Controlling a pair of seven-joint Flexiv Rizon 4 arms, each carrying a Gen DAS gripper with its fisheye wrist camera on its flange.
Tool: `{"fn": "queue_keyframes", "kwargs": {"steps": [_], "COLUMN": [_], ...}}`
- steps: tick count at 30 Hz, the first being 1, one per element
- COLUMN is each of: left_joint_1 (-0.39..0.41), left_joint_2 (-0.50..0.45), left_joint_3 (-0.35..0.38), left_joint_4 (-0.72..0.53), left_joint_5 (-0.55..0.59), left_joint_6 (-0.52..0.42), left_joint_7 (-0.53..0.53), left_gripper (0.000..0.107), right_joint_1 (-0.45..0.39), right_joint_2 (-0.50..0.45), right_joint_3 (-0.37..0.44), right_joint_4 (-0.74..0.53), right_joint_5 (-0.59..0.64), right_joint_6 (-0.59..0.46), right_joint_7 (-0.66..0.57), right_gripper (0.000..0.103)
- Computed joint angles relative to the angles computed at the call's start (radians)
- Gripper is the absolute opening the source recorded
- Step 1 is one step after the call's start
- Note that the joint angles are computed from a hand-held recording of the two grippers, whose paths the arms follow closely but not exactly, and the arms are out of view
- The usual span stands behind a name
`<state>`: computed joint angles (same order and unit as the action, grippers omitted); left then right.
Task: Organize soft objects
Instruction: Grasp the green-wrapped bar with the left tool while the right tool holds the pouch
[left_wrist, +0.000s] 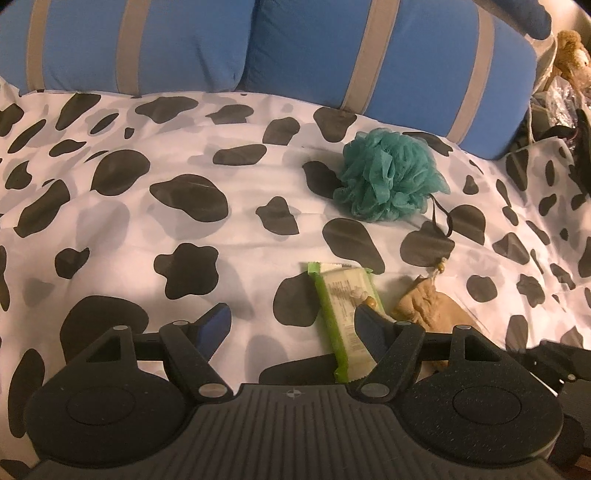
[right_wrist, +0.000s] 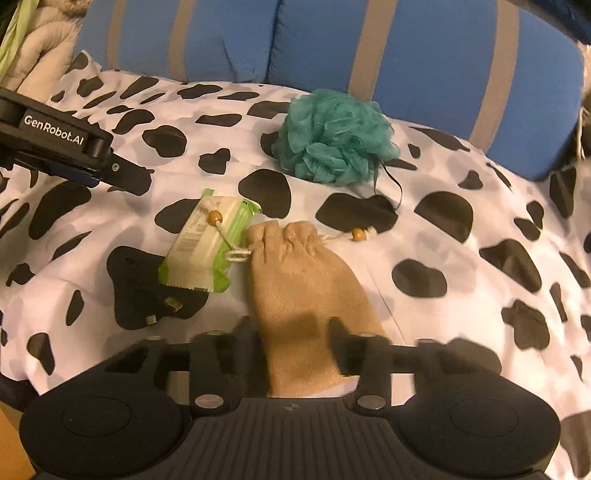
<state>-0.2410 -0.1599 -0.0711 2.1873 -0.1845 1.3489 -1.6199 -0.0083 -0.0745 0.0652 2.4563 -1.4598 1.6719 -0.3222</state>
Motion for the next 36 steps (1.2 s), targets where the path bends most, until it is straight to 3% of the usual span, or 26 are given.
{"fn": "queue_keyframes", "kwargs": {"steps": [5,7,8,10,11,16,20,28,36], "left_joint_1": [0.001,0.003,0.004,0.005,0.006,-0.009,-0.014,-0.045,-0.053], "left_joint_2": [-0.002,-0.002,-0.001,-0.002,-0.003,-0.015,-0.031,-0.086,-0.151], "left_joint_3": [-0.003,-0.006,-0.007,-0.010,-0.013,-0.005,-0.015,-0.004,-0.025], "left_joint_4": [-0.001,0.001,0.002,0.003,0.005,-0.005,-0.005,-0.056,-0.108], "left_joint_5": [-0.003,-0.010,-0.014,-0.023,-0.030,0.005,0.005,0.053,0.050], "left_joint_6": [-0.006,-0.006,-0.006,-0.008,-0.010,-0.029,-0.011,-0.031,-0.040], "left_joint_7": [0.001,0.011,0.015,0.024,0.031,0.022,0.039,-0.005,-0.007], "left_gripper": [0.073,0.073,0.073,0.073,0.073,0.073,0.073,0.074,0.074], "right_joint_1": [0.014,0.042,0.054,0.076,0.086,0.058,0.042,-0.020,-0.017], "right_joint_2": [-0.040,-0.044,-0.048,-0.047,-0.039,-0.006,0.027,0.099,0.162], "right_joint_3": [0.001,0.011,0.012,0.010,0.000,-0.040,-0.018,-0.006,0.054], "right_joint_4": [-0.029,-0.024,-0.020,-0.008,-0.005,-0.006,0.009,0.049,0.102], "right_joint_5": [-0.018,0.052,0.093,0.175,0.179,0.101,0.181,0.213,0.522], "right_joint_6": [-0.040,-0.094,-0.102,-0.111,-0.119,-0.104,-0.141,-0.132,-0.119], "right_joint_7": [0.006,-0.048,-0.076,-0.107,-0.086,0.092,0.069,0.070,-0.116], "right_gripper": [0.052,0.050,0.046,0.011,0.008,0.006,0.006,0.006,0.006]}}
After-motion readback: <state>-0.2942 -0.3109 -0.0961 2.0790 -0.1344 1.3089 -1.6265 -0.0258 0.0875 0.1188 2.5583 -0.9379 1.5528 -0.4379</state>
